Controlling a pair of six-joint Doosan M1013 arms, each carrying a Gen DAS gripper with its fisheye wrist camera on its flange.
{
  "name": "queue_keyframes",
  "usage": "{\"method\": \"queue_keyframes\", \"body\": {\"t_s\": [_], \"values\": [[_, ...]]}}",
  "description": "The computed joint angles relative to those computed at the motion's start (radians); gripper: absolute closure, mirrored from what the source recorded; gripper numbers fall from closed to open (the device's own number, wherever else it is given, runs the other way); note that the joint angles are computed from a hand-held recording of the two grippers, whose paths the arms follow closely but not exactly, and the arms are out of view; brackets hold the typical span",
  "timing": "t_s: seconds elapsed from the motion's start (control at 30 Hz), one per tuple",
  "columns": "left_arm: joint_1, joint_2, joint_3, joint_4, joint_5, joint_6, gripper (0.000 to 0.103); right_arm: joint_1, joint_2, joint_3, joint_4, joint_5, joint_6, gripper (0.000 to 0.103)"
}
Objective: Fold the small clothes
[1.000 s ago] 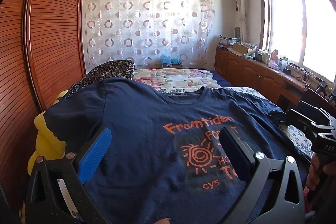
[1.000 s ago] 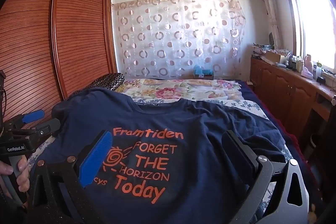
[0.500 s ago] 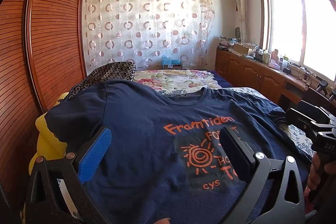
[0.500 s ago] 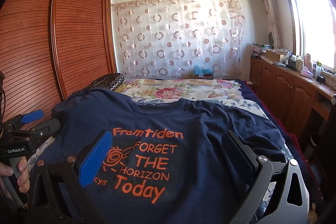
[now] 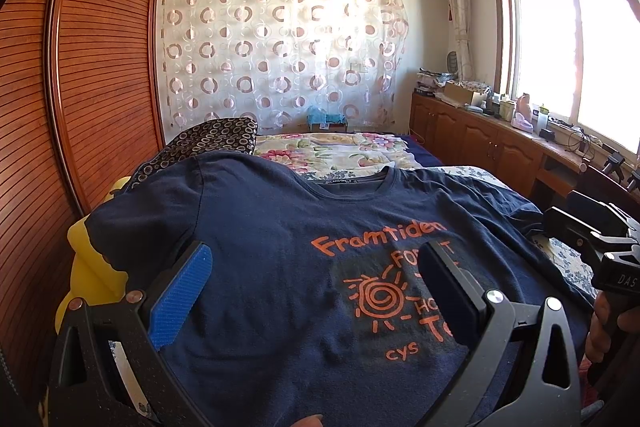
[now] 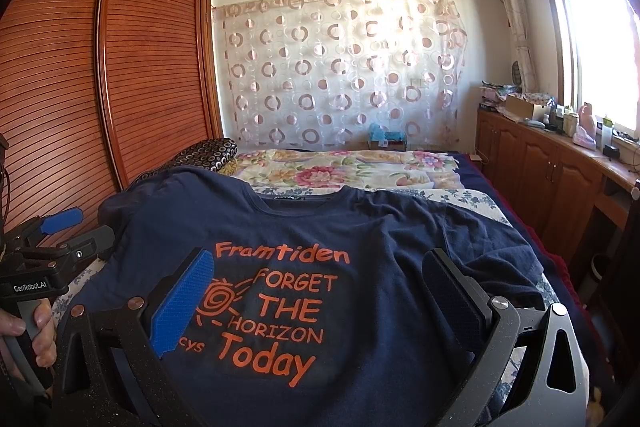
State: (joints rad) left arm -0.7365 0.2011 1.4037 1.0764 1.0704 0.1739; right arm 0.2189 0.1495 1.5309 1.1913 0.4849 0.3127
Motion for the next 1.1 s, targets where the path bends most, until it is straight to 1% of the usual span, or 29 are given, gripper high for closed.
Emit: {"method": "queue_keyframes", "body": {"t_s": [1.1], "values": [[-0.005, 0.004, -0.013, 0.008, 0.011, 0.009, 0.000, 0.001, -0.001, 0.002, 0.010, -0.001, -0.015, 0.000]]}}
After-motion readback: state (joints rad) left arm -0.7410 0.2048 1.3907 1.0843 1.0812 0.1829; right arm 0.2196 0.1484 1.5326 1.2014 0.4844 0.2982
